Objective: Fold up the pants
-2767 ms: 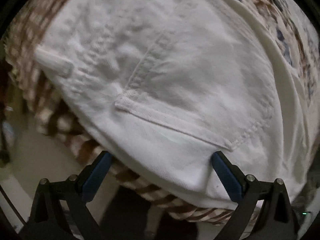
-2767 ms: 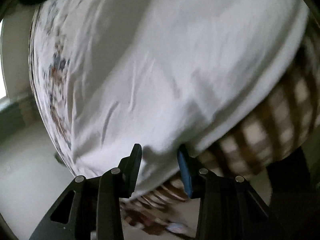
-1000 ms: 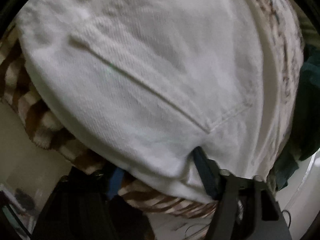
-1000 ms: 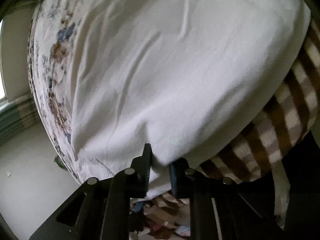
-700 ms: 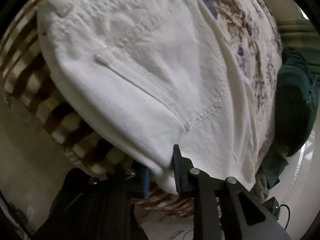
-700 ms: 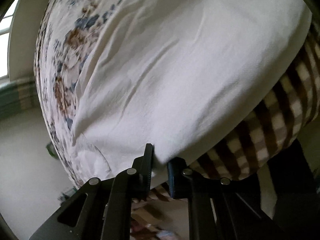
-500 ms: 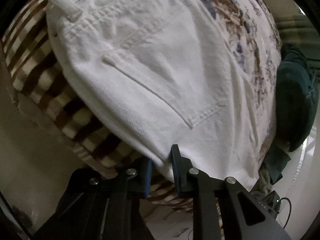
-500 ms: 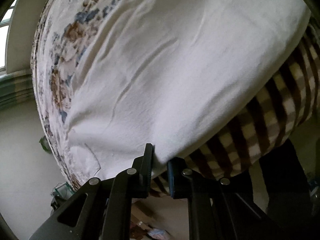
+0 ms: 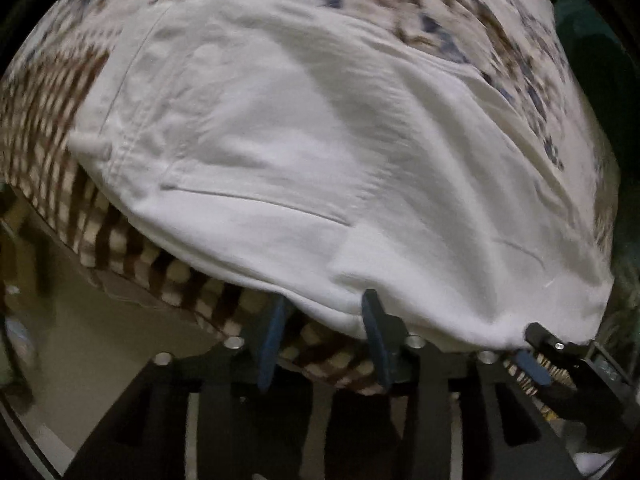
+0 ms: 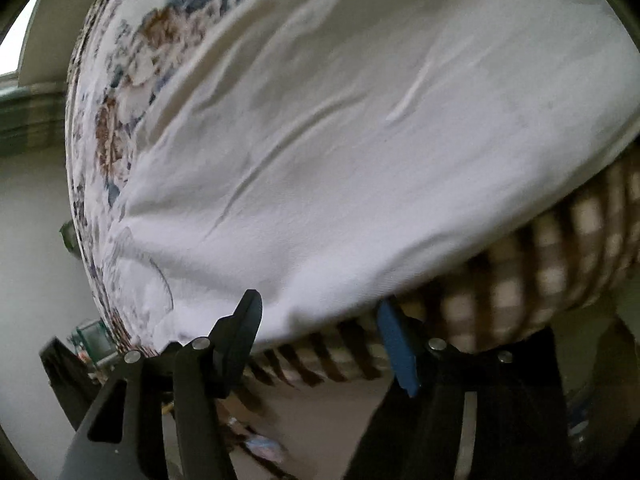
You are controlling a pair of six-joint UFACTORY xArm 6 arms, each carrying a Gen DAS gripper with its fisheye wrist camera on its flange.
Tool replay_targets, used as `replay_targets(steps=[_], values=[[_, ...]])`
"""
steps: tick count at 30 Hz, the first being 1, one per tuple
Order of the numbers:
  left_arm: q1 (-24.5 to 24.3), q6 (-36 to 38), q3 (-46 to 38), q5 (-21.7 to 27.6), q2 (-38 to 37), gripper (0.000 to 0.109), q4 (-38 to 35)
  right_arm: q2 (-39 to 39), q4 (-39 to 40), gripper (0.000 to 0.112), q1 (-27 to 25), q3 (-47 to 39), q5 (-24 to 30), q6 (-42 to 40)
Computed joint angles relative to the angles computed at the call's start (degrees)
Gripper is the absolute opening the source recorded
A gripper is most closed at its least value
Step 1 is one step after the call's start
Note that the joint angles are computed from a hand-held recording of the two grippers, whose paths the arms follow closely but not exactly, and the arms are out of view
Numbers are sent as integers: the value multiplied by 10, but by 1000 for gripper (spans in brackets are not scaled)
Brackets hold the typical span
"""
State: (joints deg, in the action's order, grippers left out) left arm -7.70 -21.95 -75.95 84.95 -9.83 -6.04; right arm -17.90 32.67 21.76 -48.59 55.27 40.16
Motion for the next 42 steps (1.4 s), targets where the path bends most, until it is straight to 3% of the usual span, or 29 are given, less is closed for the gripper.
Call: replay_targets(steps=[2, 5, 9, 11, 16, 19, 22, 26, 28, 30, 32, 37, 42], values=[[-18, -9, -18, 13, 7, 43, 0, -32, -24, 62, -25, 10, 27, 0], [-48, -22, -40, 41, 16, 66, 9, -88, -58, 62, -84, 33, 72, -10], [-100, -36, -82, 46, 44, 80, 34, -161, -86, 63, -210, 70, 122, -43], [-126, -42, -113, 32, 76, 81, 32, -183, -103, 63, -275, 85, 135, -59], [-197, -40, -228, -11, 202, 82, 2, -200, -117, 63, -453, 123, 90, -148], [-239, -18, -305, -14, 292, 82, 7, -164, -96, 63, -526, 134, 35, -234], [-260, -4, -362, 5, 362, 82, 11, -116, -16, 63, -582, 148, 3, -326], [-271, -17, -387, 1, 397, 97, 33, -83, 169, 66, -635, 178, -30, -507], [-272, -26, -396, -1, 405, 102, 34, -59, 245, 76, -657, 177, -23, -580], [-279, -40, -422, 8, 427, 103, 42, -32, 297, 96, -673, 167, -5, -625], [-283, -48, -448, 19, 447, 103, 50, -12, 300, 103, -670, 152, -4, -628], [-280, -60, -487, 36, 475, 103, 47, 24, 262, 103, -649, 124, -34, -573], [-288, -72, -476, 32, 472, 103, 38, 18, 270, 103, -629, 134, -73, -555]])
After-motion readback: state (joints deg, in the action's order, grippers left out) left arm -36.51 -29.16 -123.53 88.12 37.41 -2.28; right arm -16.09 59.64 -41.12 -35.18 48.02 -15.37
